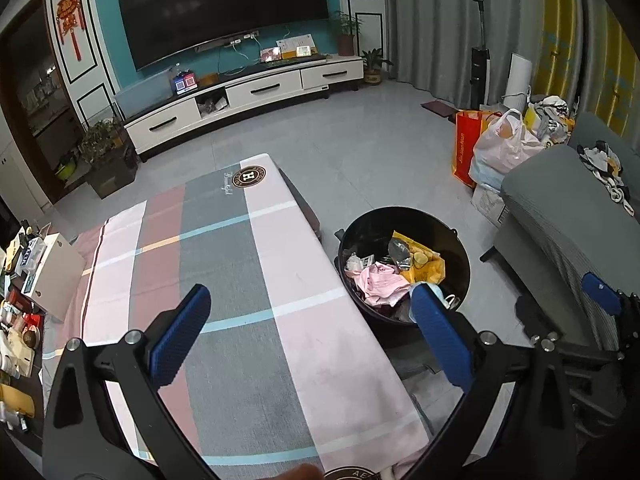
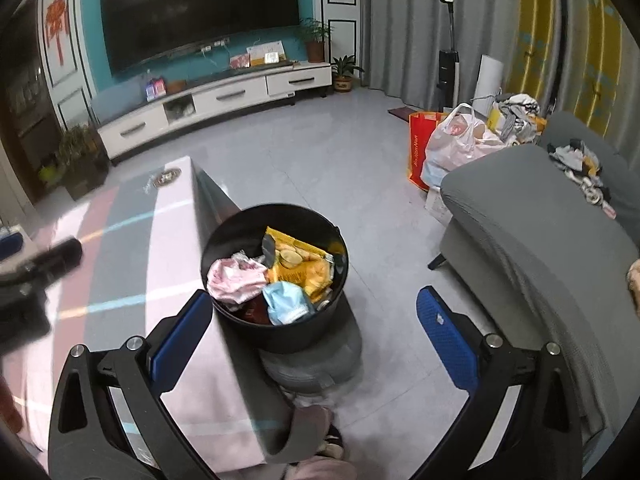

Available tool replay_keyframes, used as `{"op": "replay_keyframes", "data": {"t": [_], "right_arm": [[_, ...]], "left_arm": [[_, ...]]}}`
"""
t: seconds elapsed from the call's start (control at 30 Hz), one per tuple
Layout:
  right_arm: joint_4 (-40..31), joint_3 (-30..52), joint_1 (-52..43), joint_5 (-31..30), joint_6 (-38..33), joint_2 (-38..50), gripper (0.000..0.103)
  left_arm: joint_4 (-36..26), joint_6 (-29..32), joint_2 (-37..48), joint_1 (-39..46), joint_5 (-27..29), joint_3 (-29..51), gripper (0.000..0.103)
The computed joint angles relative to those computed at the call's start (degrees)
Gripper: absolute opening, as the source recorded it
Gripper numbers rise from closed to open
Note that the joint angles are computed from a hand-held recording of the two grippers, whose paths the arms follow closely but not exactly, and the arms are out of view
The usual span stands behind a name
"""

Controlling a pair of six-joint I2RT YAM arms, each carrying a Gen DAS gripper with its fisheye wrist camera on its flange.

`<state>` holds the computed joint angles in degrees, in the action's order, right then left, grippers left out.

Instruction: Collect trash

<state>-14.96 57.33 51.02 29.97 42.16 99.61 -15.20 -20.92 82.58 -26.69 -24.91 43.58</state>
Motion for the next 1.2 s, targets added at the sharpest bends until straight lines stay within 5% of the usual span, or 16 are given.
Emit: {"op": "replay_keyframes", "data": {"t": [1.2], "right_arm": [[-1.1,0.7,2.6,2.8,-0.9,-0.9,0.1]], "left_arm": [[0.6,-0.7,1.2,-1.0,-1.9,-1.5,0.1]]}}
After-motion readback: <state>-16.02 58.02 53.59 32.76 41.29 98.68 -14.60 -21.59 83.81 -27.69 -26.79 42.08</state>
